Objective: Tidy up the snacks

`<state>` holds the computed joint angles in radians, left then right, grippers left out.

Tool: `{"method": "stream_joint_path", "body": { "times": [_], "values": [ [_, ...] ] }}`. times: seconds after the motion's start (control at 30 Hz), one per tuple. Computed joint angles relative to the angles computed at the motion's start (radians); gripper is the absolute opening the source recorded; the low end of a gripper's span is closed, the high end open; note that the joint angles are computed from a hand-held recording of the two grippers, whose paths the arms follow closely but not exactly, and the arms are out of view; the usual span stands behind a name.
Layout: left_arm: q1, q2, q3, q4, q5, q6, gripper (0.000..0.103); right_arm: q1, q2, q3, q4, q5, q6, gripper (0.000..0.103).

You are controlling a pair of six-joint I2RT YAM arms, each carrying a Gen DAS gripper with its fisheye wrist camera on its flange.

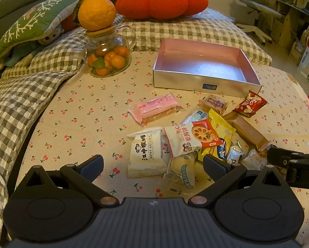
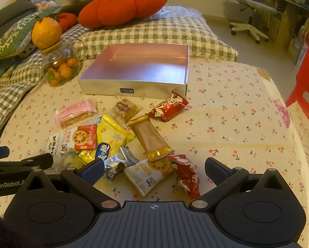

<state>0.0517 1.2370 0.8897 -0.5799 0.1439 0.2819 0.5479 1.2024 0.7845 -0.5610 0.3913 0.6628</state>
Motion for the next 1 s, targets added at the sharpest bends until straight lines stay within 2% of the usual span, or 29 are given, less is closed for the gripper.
{"method": "stream_joint_path", "body": {
  "times": [0.13, 0.33, 0.53, 0.83, 1.0],
  "values": [
    [0.002, 0.011, 0.004, -0.002, 0.013, 0.012, 0.102, -0.001, 0.004, 0.004, -0.006, -0.004, -0.013, 0.103],
    [0.029, 0.051, 0.044, -0.034, 0.074, 0.046, 0.102, -0.025, 0.014, 0.025, -0.017, -0.066, -0.054, 0.103],
    [0.052, 0.12, 0.126, -0.07, 0.115, 0.077, 0.102, -0.103, 0.022, 0.076, -0.02, -0.11, -0.123, 0.103],
    [0.066, 0.253, 0.266, -0.145, 0.17, 0.111, 0.102, -0.259, 0.079, 0.144, -0.052, -0.293, -0.183, 0.103],
    [0.09, 0.322, 0.288, -0.13, 0.262, 0.166, 0.098, -0.338, 0.131, 0.121, 0.017, -0.419, -0.213, 0.103]
  ]
}}
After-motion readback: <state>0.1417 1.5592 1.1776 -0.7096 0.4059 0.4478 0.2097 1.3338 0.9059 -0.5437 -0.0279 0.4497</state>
